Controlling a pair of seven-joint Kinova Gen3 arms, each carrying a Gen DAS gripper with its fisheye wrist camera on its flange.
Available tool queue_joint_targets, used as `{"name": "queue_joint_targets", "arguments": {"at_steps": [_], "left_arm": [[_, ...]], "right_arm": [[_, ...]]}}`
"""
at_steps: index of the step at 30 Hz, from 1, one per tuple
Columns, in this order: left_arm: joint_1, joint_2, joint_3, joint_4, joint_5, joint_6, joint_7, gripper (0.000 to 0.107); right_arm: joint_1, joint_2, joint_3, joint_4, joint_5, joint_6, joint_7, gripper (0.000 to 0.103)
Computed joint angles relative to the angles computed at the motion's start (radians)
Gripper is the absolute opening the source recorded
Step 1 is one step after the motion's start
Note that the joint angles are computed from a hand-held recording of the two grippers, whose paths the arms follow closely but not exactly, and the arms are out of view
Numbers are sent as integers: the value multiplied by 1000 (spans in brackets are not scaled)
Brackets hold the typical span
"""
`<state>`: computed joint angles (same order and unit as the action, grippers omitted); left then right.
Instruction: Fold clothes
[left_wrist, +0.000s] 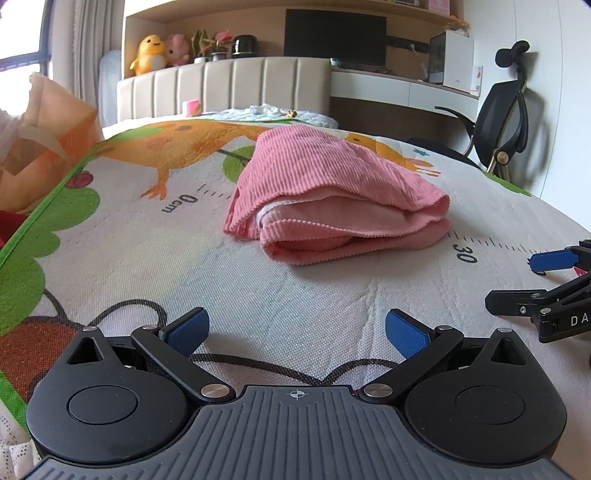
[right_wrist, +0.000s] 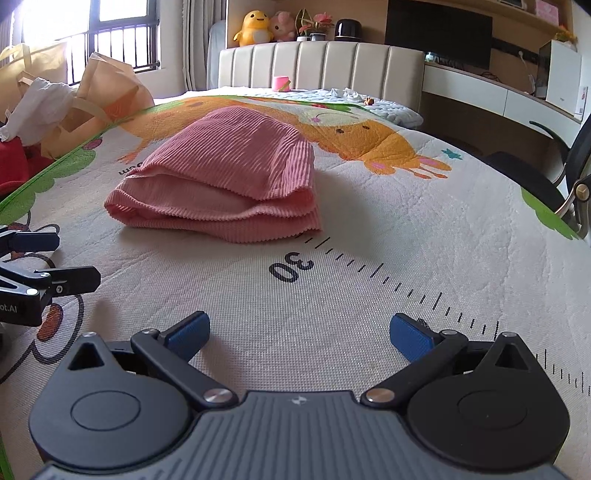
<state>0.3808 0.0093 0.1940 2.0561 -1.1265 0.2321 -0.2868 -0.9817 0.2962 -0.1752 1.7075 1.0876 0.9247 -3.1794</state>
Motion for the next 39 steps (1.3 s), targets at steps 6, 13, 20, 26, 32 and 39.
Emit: {"name": "queue_joint_targets", "arguments": {"at_steps": [6,13,20,26,32,39], "left_arm": [[0,-1,0,3,-20,-2,23,103],[-5,-2,0,7,-29,-12,34,103],[-9,-3,0,9,-36,-18,42,103],[-16,-8,3,21,-102,-30,114,103],[6,-4,25,25,-240,36,239,103],[13,-8,23,45,-385,37,358,103]], "right_arm": [[1,-1,-1,0,-1,0,2,103],[3,-3,-2,1,-4,-3,2,103],[2,-2,-2,-2,-5,0,2,103],[0,1,0,-5,-5,1,0,103],[4,-2,0,0,-5,-4,1,103],[5,-3,0,1,-5,-5,1,103]]}}
